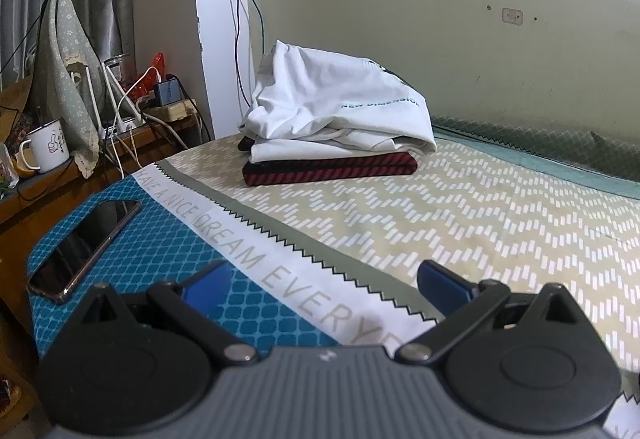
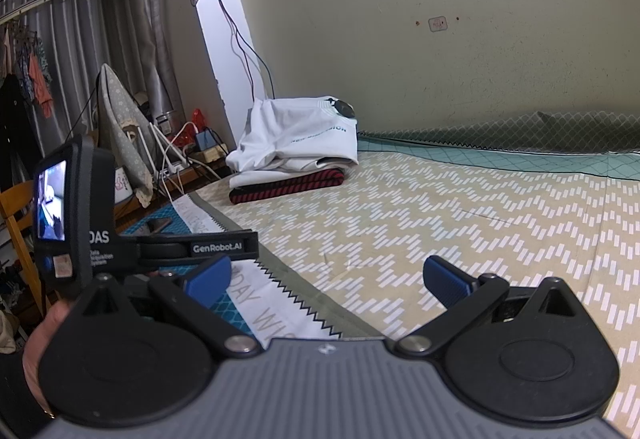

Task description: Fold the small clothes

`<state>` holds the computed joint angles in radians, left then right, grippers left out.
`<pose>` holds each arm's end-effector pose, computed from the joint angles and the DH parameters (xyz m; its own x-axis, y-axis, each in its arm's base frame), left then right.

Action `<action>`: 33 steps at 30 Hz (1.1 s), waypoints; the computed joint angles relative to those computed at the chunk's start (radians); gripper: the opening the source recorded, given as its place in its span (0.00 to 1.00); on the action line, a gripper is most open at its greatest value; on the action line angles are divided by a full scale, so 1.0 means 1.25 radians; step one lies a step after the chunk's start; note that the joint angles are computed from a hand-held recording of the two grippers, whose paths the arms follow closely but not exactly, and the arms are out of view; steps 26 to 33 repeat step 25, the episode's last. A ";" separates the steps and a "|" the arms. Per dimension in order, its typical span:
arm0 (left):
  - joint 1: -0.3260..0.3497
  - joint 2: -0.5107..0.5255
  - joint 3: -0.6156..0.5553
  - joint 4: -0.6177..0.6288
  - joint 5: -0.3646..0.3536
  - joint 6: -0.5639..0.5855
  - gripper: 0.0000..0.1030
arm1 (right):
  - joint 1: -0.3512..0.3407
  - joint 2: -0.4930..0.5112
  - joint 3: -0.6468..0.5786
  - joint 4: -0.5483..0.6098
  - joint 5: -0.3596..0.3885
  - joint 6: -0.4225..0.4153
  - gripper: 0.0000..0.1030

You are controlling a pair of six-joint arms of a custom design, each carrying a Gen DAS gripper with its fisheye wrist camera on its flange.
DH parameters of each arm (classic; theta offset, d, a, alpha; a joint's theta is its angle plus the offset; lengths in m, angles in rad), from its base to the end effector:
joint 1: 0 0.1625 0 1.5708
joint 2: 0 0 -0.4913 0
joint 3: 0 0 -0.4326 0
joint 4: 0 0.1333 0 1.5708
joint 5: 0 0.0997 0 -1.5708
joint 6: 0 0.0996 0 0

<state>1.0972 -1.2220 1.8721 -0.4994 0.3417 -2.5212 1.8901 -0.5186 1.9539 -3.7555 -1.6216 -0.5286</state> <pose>-0.0397 -0.5755 0.2588 -0.5485 -0.4725 -0.6899 0.4761 0.5018 -0.7222 0.3182 -0.5540 -0.0275 -0.7123 -0.5929 0.3756 -0.6821 0.4587 -0.5695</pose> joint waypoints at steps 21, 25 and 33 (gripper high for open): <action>0.003 0.011 -0.026 0.100 0.008 -0.060 1.00 | 0.000 0.000 0.000 0.000 0.000 0.000 0.95; 0.003 0.013 -0.026 0.096 0.008 -0.052 1.00 | 0.000 -0.001 0.000 0.000 0.000 0.000 0.95; 0.003 0.013 -0.026 0.096 0.008 -0.052 1.00 | 0.000 -0.001 0.000 0.000 0.000 0.000 0.95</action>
